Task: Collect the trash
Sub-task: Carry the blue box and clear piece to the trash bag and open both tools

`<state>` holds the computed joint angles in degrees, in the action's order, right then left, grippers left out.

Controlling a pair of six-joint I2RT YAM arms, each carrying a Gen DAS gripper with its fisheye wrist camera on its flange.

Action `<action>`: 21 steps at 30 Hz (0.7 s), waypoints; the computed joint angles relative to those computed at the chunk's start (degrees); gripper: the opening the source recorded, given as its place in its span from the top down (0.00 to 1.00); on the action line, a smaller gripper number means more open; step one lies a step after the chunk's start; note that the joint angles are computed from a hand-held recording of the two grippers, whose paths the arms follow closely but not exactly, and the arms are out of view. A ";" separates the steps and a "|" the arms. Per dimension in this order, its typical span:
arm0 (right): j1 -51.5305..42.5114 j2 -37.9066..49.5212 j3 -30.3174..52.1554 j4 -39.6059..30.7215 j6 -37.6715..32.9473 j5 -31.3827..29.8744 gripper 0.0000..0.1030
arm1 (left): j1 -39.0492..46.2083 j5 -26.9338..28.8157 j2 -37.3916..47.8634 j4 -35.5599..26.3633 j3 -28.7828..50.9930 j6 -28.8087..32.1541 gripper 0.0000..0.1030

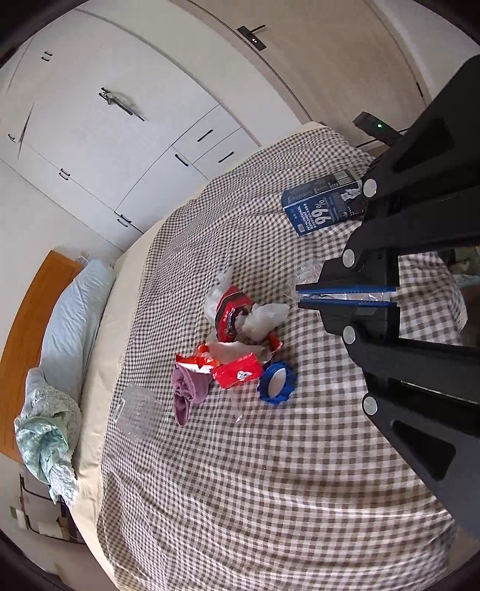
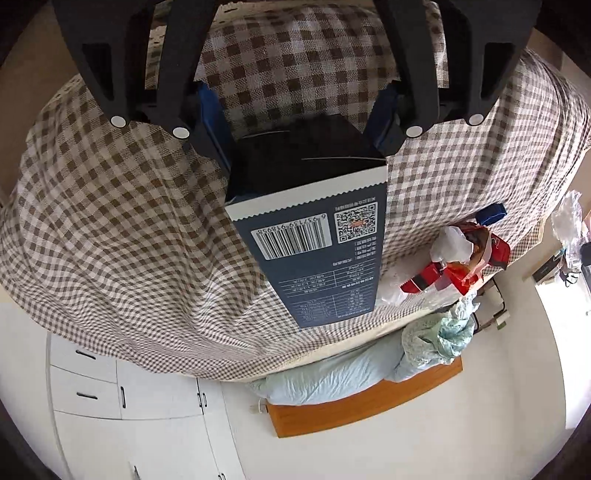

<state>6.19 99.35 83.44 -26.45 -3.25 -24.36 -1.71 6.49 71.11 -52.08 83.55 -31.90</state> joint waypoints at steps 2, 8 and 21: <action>-1.77 -4.42 0.33 -2.56 -2.18 -0.66 0.40 | -5.36 -3.61 0.63 -2.11 3.04 -0.71 1.00; -17.87 -14.24 6.08 -25.13 -20.74 -10.70 0.41 | -23.04 -11.55 7.60 -3.93 11.26 -2.90 1.00; -42.55 -13.52 -23.54 -30.32 -56.65 8.61 0.41 | -39.87 -6.50 32.56 -2.74 21.52 -7.22 1.00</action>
